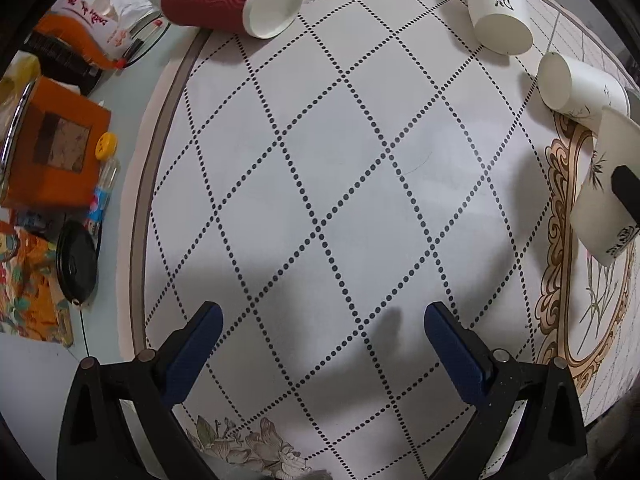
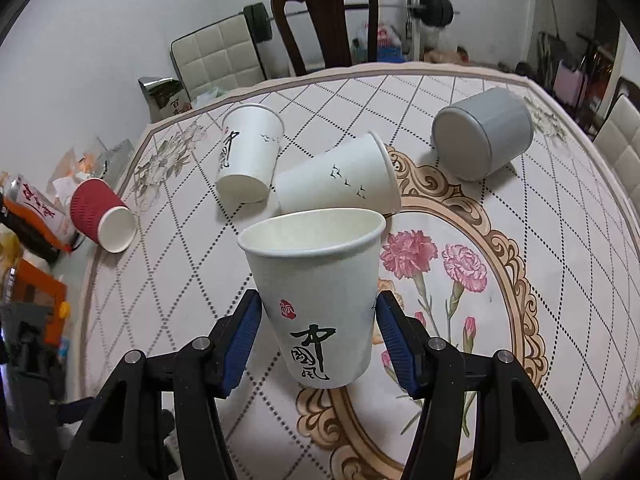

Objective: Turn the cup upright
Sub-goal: 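Lower the upright white cup onto the flower oval with the right gripper and open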

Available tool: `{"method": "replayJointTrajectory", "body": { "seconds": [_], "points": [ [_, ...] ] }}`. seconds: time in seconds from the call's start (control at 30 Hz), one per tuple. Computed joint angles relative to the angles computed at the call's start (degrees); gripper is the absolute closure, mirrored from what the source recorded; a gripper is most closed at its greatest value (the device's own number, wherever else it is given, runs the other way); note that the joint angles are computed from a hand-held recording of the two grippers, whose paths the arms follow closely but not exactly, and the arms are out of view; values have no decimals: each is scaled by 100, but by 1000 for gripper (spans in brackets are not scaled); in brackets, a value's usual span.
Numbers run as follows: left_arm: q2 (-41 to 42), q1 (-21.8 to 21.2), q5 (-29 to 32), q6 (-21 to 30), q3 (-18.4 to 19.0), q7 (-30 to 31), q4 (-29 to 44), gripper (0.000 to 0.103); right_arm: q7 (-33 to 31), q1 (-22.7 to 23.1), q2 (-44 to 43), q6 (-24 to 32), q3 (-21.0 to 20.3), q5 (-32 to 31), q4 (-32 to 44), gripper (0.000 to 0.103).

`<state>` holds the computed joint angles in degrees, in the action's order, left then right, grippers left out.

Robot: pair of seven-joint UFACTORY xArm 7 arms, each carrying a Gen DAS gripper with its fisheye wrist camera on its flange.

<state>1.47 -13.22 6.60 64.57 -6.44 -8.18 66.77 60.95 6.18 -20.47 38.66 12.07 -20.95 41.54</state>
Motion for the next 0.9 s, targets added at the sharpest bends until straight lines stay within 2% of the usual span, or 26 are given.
{"method": "replayJointTrajectory", "body": {
  "seconds": [0.23,0.3,0.6,0.63,0.77,0.87,0.9],
  "points": [
    [-92,-32,21,-150,-25,130,-216,0,258,61,-469,-57,205,-162,-497,42],
    [-335,-34,-30,-235,-33,164,-503,0,283,90,-623,5,286,-172,-624,42],
    [-1180,-101,-49,-347,-167,226,-1152,0,272,335,-986,647,396,135,-813,40],
    [-1261,-108,-52,-358,-179,224,-1196,0,225,370,-1024,752,378,196,-805,39],
    [-1679,-152,-84,-319,-251,152,-1361,0,102,472,-1369,1195,364,375,-819,23],
    [-2034,-170,-108,-244,-281,126,-1451,0,40,496,-1707,1620,438,420,-765,21],
    [-2185,-185,-130,-200,-309,91,-1477,0,13,505,-1838,1783,461,432,-733,16]
  ]
}}
